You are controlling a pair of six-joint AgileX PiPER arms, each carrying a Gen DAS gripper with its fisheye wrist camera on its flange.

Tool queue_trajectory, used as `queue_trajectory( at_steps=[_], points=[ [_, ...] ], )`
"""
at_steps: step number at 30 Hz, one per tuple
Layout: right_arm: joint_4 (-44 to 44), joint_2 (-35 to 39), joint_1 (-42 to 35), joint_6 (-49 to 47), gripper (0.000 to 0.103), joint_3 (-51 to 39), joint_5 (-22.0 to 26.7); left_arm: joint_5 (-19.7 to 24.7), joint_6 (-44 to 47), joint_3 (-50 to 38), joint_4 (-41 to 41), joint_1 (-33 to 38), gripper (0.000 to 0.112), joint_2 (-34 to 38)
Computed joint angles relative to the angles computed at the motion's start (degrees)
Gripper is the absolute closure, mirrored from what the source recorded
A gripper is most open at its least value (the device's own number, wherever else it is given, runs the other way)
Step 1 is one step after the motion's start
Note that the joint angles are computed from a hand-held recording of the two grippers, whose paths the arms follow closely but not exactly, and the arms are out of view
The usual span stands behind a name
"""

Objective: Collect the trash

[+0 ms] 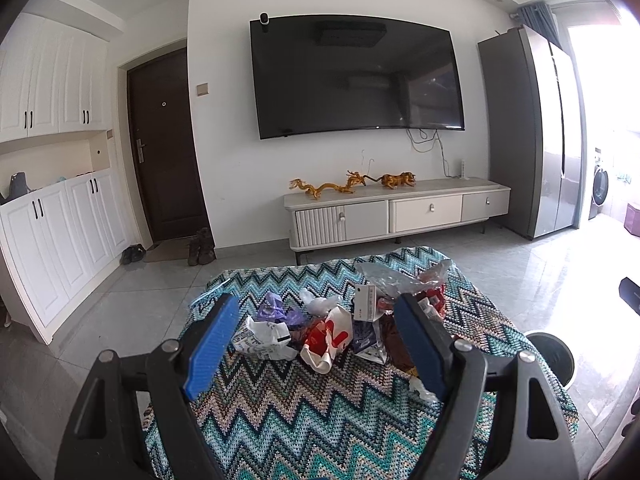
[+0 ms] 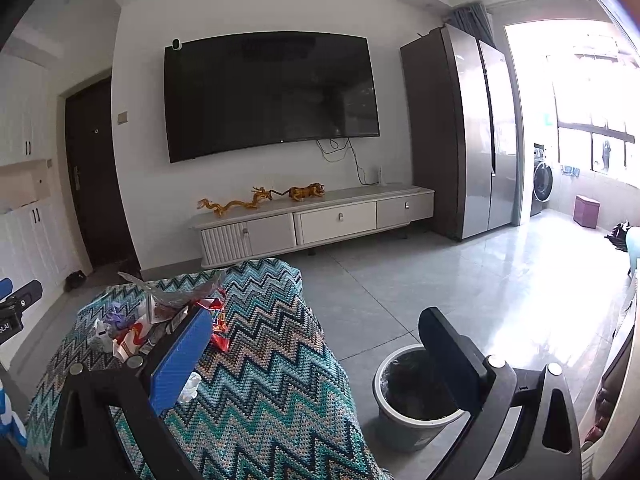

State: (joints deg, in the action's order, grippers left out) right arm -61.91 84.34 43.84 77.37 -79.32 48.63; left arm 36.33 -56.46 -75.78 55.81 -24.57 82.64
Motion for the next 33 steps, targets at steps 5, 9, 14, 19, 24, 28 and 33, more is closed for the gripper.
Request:
queue_trajectory(
  at_steps=[5,9,14,19,24,28,33],
  points=[
    [0.76,0.64,-0.02,-1.42,0.000,-1.02,-0.64,-2.36,2.96,0.40,-3.25,3.66,0.033,-0.02],
    [5.76,2.08,-1.13,-7.24,0.000,-3.57,-2.27,-4.57,14.35,-1.01,-14.27,8.51,0.033,0.84],
    [16.75,4.57,-4.51,-17.86,0.000,-5.97,-8.10,-7.76,29.21,-0.95,-29.23,16.61,0.033,2.03],
    [35.41,9.34,-8.69,-34.86,0.000,-8.67,-14.68,-8.55,50.65,-0.71,-50.87,25.27,0.033,5.08],
    [55.12,17.84,-11.40,-53.47,0.000,-14.10,-15.67,-4.99,68.21,-2.42,-70.28,30.33,0.033,10.57],
    [65.17,24.76,-12.11,-64.04,0.000,-20.45,-12.60,-1.91,75.02,-5.80,-77.99,29.72,0.034,15.92],
    [72.15,32.15,-12.80,-71.69,0.004,-28.13,-8.88,1.14,76.22,-13.68,-81.01,27.55,0.034,23.63]
  ],
)
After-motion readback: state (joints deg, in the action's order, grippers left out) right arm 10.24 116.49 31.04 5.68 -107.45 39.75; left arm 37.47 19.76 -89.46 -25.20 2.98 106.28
